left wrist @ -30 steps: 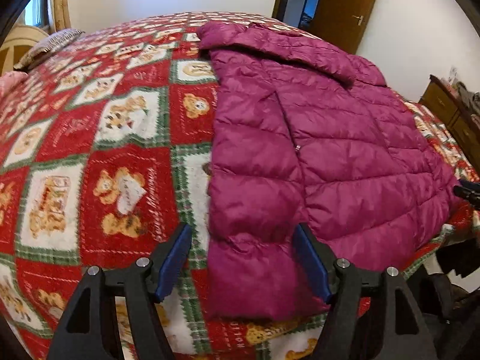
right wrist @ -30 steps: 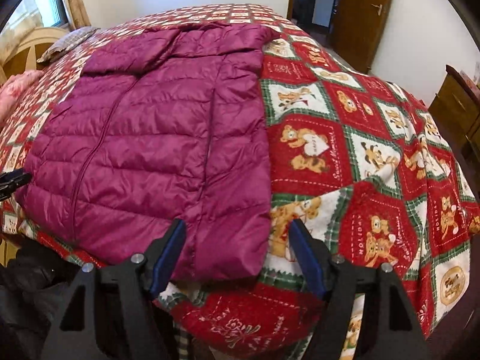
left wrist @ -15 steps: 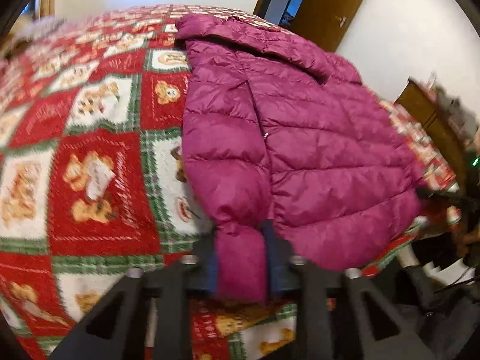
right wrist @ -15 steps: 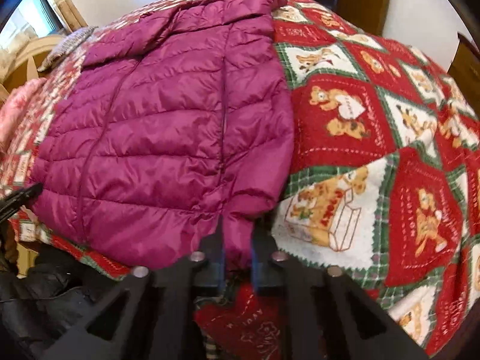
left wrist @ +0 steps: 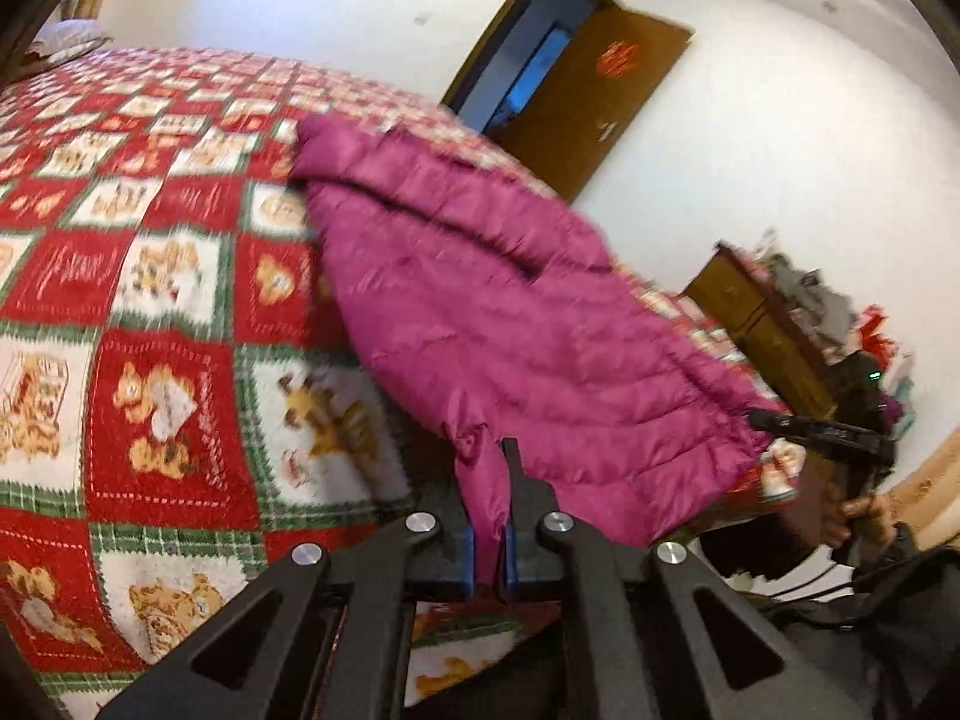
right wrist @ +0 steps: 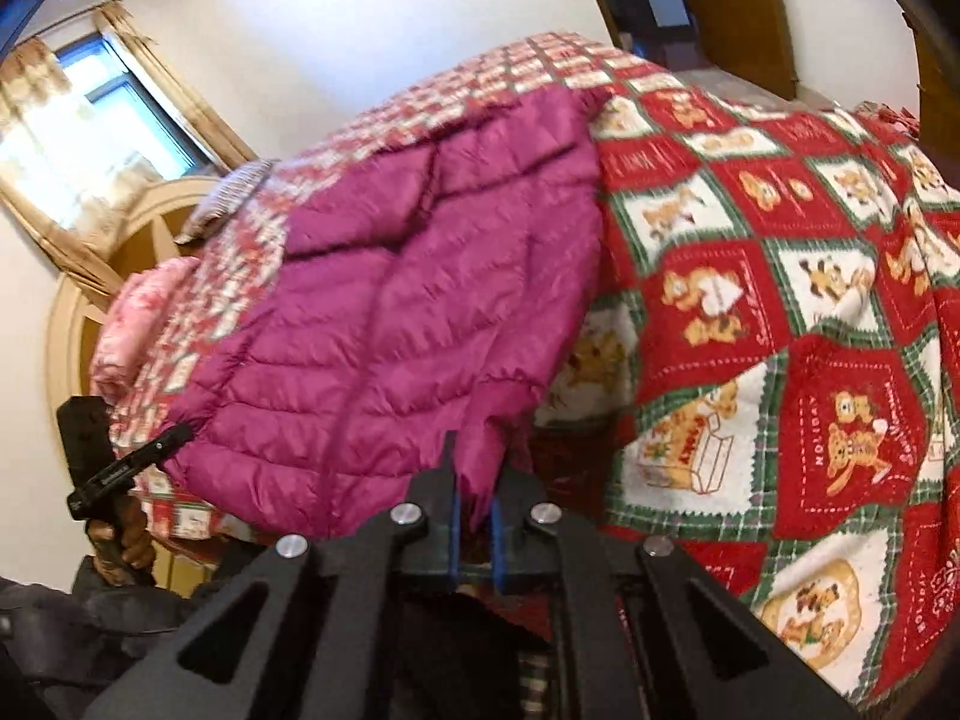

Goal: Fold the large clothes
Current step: 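Grasp the jacket side edge with both grippers and lift it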

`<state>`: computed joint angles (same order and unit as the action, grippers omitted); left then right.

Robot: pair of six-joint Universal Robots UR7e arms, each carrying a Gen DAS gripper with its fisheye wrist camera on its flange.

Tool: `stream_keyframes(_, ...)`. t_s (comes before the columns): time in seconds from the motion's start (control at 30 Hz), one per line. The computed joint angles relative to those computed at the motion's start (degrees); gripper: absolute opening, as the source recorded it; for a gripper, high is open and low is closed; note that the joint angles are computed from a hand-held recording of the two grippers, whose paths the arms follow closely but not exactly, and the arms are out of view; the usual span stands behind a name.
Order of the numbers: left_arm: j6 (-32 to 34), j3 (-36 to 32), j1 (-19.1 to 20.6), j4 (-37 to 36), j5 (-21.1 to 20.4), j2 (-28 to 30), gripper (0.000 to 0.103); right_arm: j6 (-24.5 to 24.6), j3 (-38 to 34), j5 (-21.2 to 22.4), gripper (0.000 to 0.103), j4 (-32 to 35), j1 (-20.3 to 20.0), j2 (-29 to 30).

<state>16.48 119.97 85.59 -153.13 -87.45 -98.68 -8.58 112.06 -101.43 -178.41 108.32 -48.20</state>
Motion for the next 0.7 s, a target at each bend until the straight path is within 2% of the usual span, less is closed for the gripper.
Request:
stream_keyframes(0.07,1.51,-0.57,0.80,0.13,-6.95,-1.08,0.005,0.34,0.79,2.88,0.010,-0.42,-0.19,-1.25)
stream_keyframes(0.13,3.61,-0.71,0.51,0.49,-12.18,-2.99,0.005,0.75,1.52,5.23,0.010,-1.11,0.04,-2.45)
stream_keyframes(0.27,6.51,-1.35,-2.35,1.25,-17.22,-6.74,0.005,0.01,2.30,8.69,0.010,-3.60,1.62,-5.36)
stream_keyframes(0.37,6.77,-3.19,-5.08,0.79,-15.57,-7.23,0.005,-0.39,1.07,10.51,0.010,-5.57,2.39,-6.25)
stream_keyframes(0.47,3.84,-6.76,-6.86,-1.21,-9.59,-4.11,0.005,-0.74,-3.90,10.54,0.010,-6.41,2.59,-4.18)
stream_keyframes(0.6,-2.46,-15.11,-5.28,-2.46,-4.36,3.38,0.006,-0.47,-12.74,11.10,0.010,-3.68,1.96,0.44)
stream_keyframes(0.7,-6.41,-21.94,-3.61,-2.43,-0.83,9.59,0.006,-1.10,-23.73,10.84,0.010,1.24,2.05,6.65)
